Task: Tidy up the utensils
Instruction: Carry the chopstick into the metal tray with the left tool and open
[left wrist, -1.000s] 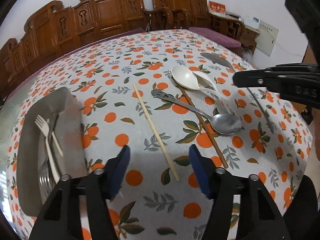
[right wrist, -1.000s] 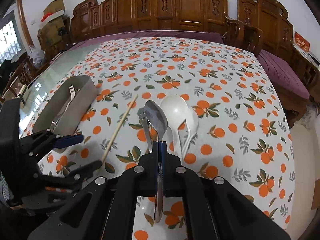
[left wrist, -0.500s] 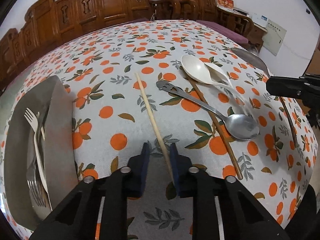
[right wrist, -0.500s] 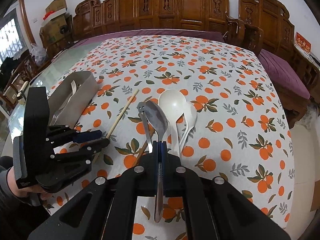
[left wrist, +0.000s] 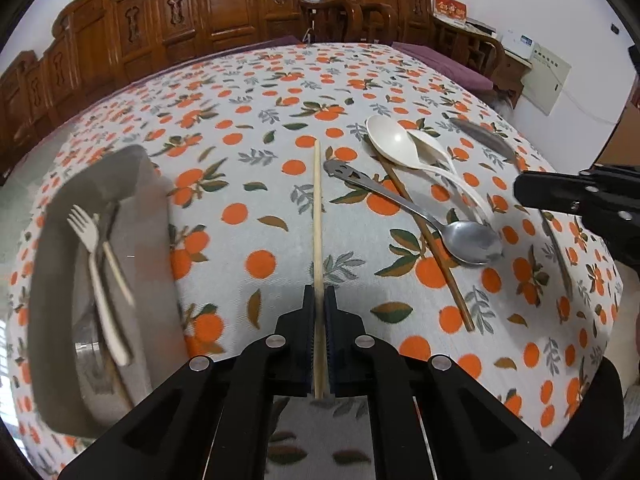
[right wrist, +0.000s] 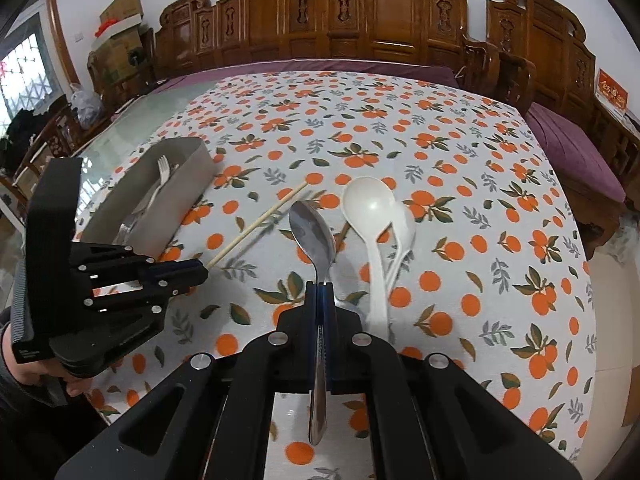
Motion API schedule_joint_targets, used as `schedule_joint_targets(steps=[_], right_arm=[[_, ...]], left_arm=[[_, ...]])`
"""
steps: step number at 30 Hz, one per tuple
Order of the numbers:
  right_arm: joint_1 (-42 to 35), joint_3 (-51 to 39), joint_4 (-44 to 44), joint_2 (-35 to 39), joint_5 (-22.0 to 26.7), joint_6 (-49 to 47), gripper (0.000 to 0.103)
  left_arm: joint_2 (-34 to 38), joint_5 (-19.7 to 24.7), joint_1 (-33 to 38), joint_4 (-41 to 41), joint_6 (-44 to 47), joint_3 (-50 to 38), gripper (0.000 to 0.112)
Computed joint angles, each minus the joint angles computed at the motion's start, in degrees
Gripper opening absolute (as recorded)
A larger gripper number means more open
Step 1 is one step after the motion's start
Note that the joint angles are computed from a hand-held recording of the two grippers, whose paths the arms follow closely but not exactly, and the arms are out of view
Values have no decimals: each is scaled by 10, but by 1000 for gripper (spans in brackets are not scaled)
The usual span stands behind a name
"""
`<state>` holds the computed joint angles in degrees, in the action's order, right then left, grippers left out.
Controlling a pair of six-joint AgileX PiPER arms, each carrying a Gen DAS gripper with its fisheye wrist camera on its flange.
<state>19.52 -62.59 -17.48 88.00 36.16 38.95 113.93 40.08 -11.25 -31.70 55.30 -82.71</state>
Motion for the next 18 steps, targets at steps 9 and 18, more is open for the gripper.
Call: schedule_joint_targets(steps=[9,18], right_arm=[[39,-42,-16,3,24,19,4],[71,-121,-21,40,53,20,4]], left_arm=[[-57,28,42,-13,20,1,4],[-63,80,104,-21,27,-49,4]])
